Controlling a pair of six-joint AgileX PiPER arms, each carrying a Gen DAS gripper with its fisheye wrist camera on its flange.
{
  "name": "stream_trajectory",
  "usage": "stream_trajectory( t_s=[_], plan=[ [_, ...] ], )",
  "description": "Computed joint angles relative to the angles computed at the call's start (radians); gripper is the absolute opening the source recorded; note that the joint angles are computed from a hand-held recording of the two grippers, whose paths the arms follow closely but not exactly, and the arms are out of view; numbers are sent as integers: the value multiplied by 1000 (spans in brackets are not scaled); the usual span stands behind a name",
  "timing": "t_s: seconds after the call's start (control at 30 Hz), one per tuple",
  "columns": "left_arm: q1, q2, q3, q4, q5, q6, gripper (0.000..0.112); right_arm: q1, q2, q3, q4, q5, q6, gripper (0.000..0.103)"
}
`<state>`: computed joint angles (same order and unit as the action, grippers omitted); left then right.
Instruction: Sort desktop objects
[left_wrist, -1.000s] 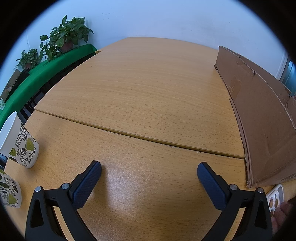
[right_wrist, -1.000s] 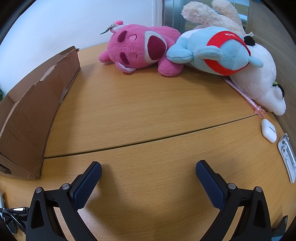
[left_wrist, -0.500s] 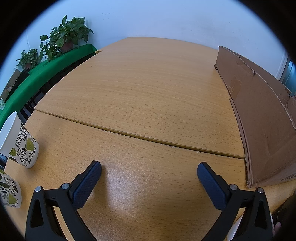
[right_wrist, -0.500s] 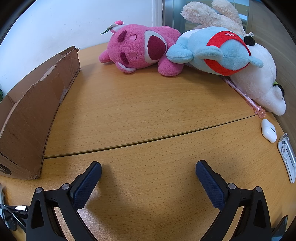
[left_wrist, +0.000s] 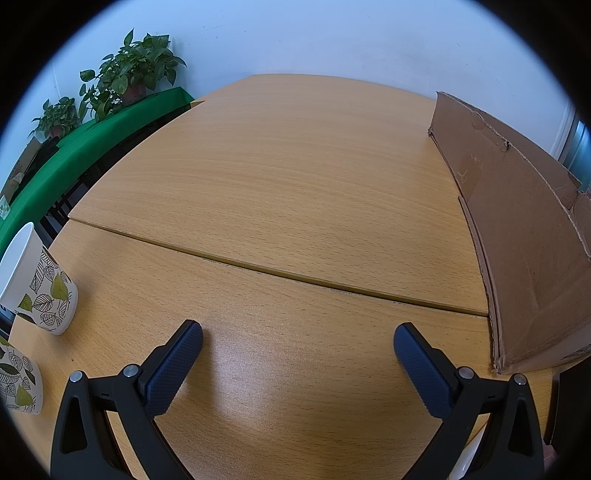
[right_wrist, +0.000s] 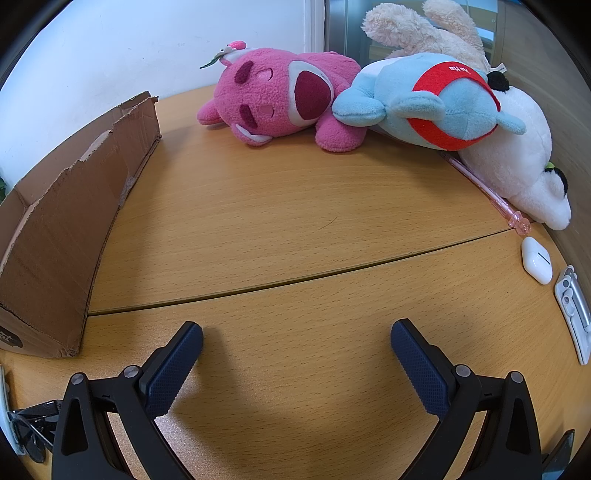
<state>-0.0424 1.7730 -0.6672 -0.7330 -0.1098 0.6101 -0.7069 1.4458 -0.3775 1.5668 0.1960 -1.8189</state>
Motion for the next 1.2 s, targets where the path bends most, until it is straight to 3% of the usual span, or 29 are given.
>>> stream_trajectory(
  t_s=[1.2],
  plan=[
    [-1, 0, 0, -15, -2, 10, 103, -3, -3, 0, -21, 2, 18, 103]
  ],
)
